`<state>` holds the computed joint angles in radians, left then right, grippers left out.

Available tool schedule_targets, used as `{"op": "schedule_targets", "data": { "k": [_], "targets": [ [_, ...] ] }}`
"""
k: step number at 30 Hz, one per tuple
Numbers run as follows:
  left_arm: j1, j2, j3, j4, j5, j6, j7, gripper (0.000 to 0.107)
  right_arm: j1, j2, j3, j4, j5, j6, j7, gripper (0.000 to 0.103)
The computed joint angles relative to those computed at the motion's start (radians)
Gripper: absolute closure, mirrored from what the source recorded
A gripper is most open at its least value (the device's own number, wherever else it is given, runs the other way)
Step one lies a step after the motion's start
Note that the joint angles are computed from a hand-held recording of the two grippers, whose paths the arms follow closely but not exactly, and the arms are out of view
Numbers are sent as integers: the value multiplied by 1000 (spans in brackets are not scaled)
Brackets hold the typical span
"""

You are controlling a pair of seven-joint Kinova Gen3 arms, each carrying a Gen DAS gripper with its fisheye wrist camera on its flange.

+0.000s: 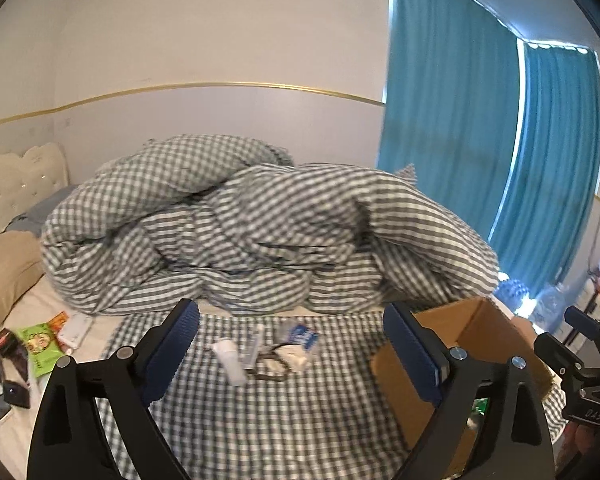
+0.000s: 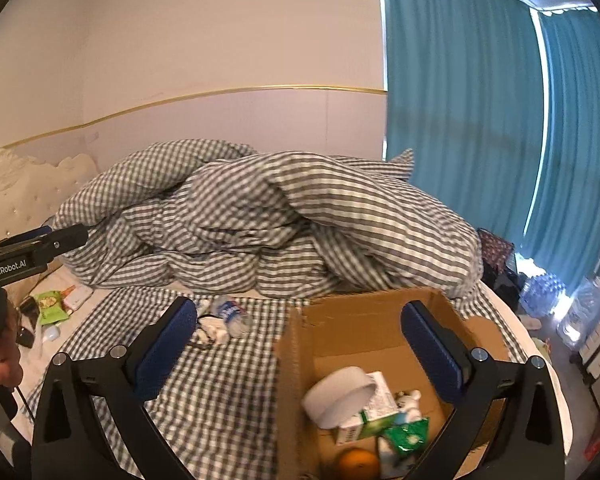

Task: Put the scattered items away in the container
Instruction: 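Move both grippers back over the remaining items on the sheet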

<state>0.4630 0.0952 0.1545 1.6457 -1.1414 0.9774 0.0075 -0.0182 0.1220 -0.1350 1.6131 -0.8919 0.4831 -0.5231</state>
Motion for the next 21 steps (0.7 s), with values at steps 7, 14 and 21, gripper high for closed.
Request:
{"op": "schedule_targets", "data": {
  "k": [7,14,21],
  "targets": [
    [-70,-104,9,116,14,3,27,10,-83,-6,-27,1,79,-21,-78,0],
    [-185,-197,38,224,46,-29,55,10,-163,3,-61,0,175,-51,-140,0],
    [-274,-226,66,278,70,-38,40,8,-219,40,-89,-20,284,-77,-240,0]
  ]
}}
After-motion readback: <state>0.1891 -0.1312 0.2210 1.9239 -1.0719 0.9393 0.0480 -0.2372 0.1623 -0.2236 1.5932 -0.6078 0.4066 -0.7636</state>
